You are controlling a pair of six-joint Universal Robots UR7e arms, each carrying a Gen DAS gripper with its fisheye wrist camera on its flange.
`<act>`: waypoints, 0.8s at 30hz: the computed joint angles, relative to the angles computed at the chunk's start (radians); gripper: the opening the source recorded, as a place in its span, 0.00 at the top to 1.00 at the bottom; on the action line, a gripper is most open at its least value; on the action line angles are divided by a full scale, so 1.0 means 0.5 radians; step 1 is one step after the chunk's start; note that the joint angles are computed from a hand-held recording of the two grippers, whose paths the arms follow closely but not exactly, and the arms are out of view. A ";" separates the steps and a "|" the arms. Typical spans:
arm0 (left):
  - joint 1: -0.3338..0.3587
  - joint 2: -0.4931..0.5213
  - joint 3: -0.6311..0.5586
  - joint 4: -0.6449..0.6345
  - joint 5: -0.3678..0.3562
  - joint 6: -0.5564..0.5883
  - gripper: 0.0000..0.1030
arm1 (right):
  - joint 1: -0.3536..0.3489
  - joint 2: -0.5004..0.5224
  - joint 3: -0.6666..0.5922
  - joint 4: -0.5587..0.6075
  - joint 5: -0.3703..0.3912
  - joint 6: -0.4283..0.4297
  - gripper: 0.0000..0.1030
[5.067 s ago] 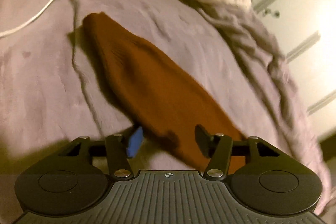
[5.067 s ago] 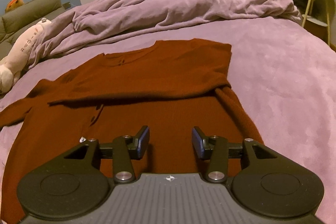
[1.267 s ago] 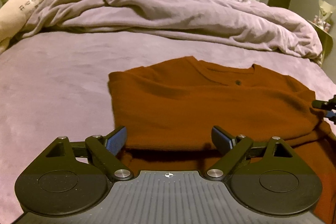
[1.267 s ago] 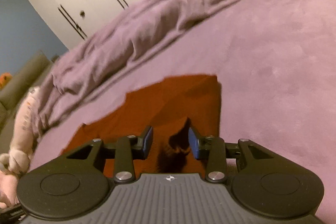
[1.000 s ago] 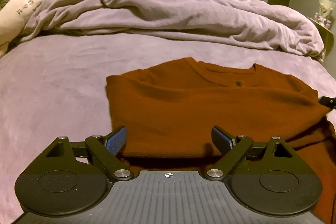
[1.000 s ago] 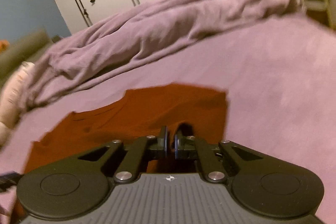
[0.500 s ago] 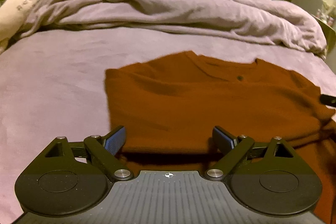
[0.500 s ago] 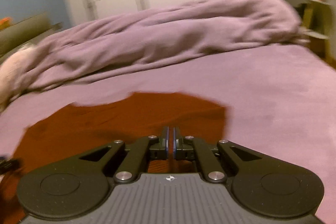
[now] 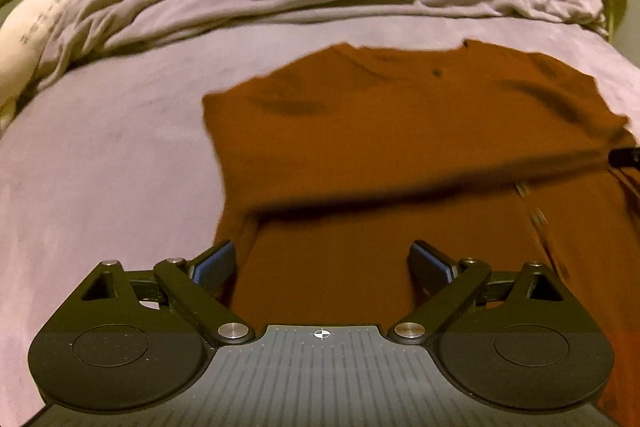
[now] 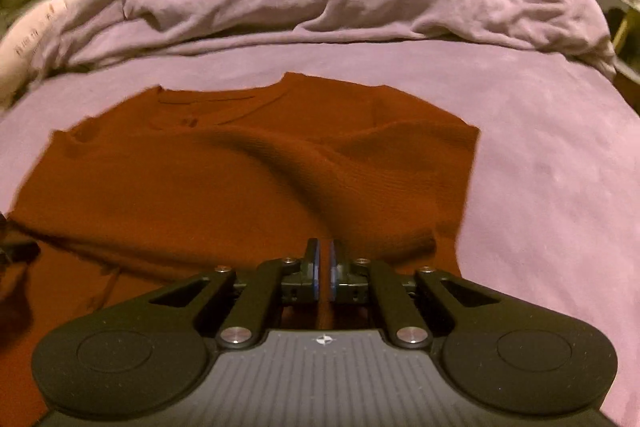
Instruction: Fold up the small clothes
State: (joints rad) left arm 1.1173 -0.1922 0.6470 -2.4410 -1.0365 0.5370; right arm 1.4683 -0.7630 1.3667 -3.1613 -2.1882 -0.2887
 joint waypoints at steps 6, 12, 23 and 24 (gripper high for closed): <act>0.038 -0.581 0.893 -0.146 -0.004 -0.260 0.05 | 0.029 -0.519 0.961 -0.223 0.218 0.357 0.64; 0.061 -0.930 1.354 -0.118 0.028 -0.504 0.05 | 0.113 -0.796 1.574 -0.531 0.102 0.642 0.57; 0.118 -1.049 1.450 0.022 -0.192 -0.786 0.22 | 0.089 -0.800 1.655 -0.630 0.131 0.749 0.56; 0.120 -1.050 1.445 0.037 -0.206 -0.780 0.26 | 0.088 -0.793 1.655 -0.634 0.126 0.760 0.56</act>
State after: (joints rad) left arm 1.1775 -0.7172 1.3694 -2.4227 -1.1398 0.1470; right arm 1.5125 -1.1595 2.1943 -3.4781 -2.1253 0.0914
